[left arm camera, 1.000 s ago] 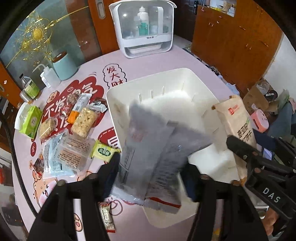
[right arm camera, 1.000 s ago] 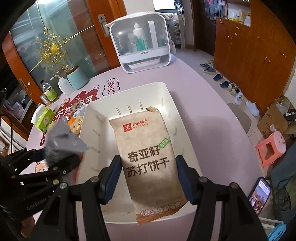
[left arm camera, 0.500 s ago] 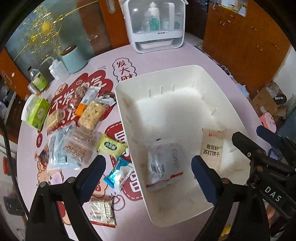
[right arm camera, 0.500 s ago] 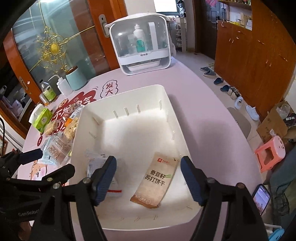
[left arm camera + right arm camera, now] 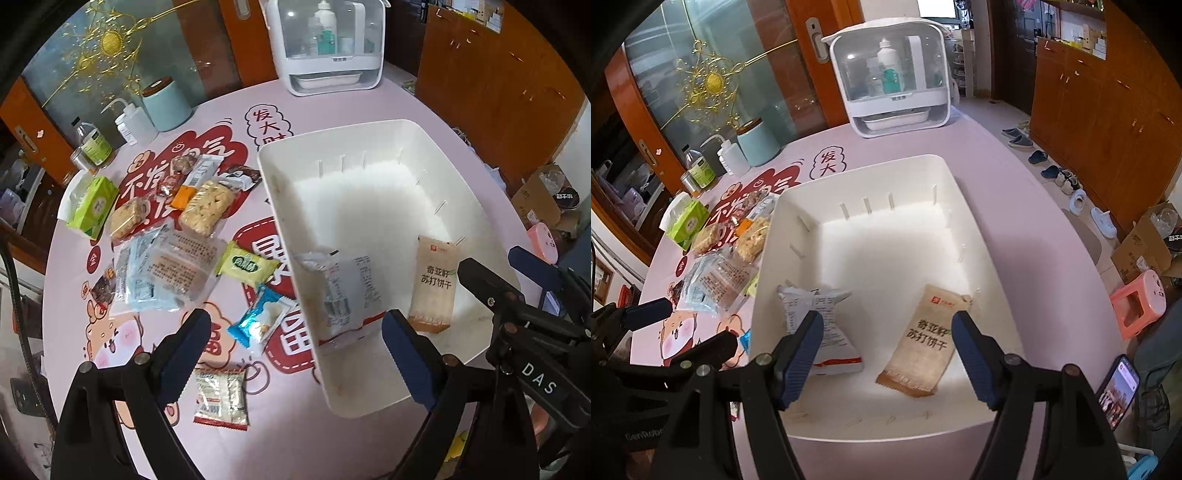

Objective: Organize snacks
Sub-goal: 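Move both tools back over the snack pile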

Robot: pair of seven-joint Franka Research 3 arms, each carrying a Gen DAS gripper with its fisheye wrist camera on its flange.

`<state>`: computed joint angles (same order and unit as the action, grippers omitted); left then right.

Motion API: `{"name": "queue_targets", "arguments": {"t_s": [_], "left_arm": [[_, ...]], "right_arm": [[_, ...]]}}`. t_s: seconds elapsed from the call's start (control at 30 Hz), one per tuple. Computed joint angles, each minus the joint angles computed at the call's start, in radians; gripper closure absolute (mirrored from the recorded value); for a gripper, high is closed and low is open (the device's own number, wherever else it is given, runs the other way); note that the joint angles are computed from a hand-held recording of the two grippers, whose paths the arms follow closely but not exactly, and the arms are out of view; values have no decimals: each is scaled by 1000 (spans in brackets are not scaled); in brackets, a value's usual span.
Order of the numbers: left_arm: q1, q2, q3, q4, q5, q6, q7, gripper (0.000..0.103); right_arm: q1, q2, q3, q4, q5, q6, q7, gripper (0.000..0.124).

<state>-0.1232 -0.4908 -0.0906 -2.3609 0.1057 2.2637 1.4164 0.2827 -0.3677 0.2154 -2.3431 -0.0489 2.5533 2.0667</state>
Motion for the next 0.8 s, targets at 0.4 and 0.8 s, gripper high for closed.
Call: {"name": "queue_targets", "arguments": {"t_s": [0.4,0.8], "left_arm": [[42,-143,75,-78,4,20,86,10],[186,-249,258,-105,-28,63,299,10]], "right_arm": [[7,12,95,72,-135,-35,165,51],[97,133,210,293,-405,-220,447,51]]}}
